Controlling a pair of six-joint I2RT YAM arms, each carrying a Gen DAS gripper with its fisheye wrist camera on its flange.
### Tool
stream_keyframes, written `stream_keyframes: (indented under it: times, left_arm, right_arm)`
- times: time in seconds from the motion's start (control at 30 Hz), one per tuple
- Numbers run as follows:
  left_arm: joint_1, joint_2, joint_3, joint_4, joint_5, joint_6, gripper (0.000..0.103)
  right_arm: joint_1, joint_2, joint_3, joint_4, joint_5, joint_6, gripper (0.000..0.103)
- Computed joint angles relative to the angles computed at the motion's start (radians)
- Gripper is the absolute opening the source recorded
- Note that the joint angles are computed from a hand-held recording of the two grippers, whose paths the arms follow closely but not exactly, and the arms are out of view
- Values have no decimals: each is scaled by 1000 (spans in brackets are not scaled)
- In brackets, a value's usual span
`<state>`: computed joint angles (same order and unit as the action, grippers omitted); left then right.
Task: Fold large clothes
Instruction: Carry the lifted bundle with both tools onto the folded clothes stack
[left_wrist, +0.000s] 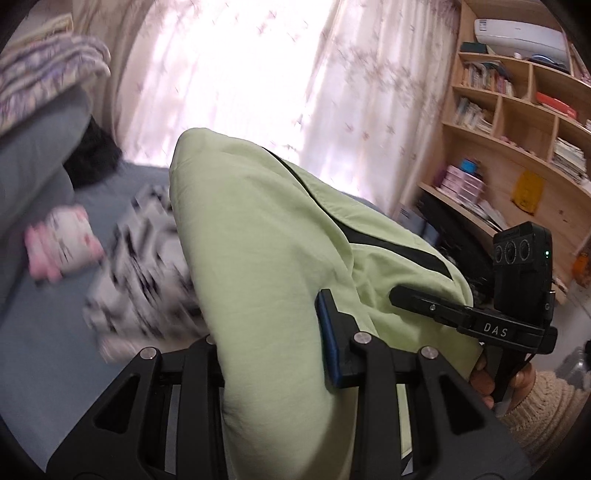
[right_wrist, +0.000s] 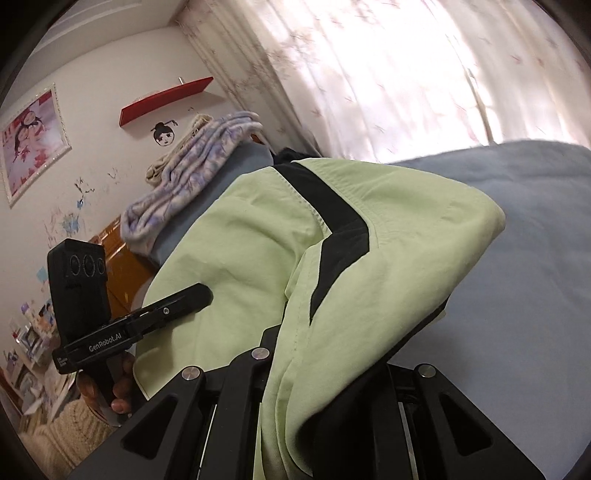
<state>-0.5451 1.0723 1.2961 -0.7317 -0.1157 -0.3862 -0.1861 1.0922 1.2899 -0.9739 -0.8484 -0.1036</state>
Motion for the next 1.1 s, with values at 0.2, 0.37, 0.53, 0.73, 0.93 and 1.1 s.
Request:
stream_keyframes:
  times: [0.2, 0.37, 0.53, 0.73, 0.93, 1.1]
  left_arm:
    - [521, 399, 329, -4, 405, 311, 28]
    - [695, 850, 687, -124, 538, 485, 32]
    - [759, 1060, 724, -20, 518, 540, 55]
    - [788, 1048, 686, 36, 544, 572, 57]
    - [712, 876, 529, 54, 380, 593, 57]
    - [721, 775, 489, 97, 327, 499, 55]
  right_arm:
    - [283, 399, 145, 473, 224, 334, 11]
    - [347, 882, 402, 646, 290, 481, 11]
    - [356, 1247, 640, 642, 361, 478, 13]
    - [337, 1316, 706, 607, 412, 298, 33]
    - [312, 1169, 557, 651, 553, 179, 52]
    - [345, 1188, 631, 689, 653, 204, 52]
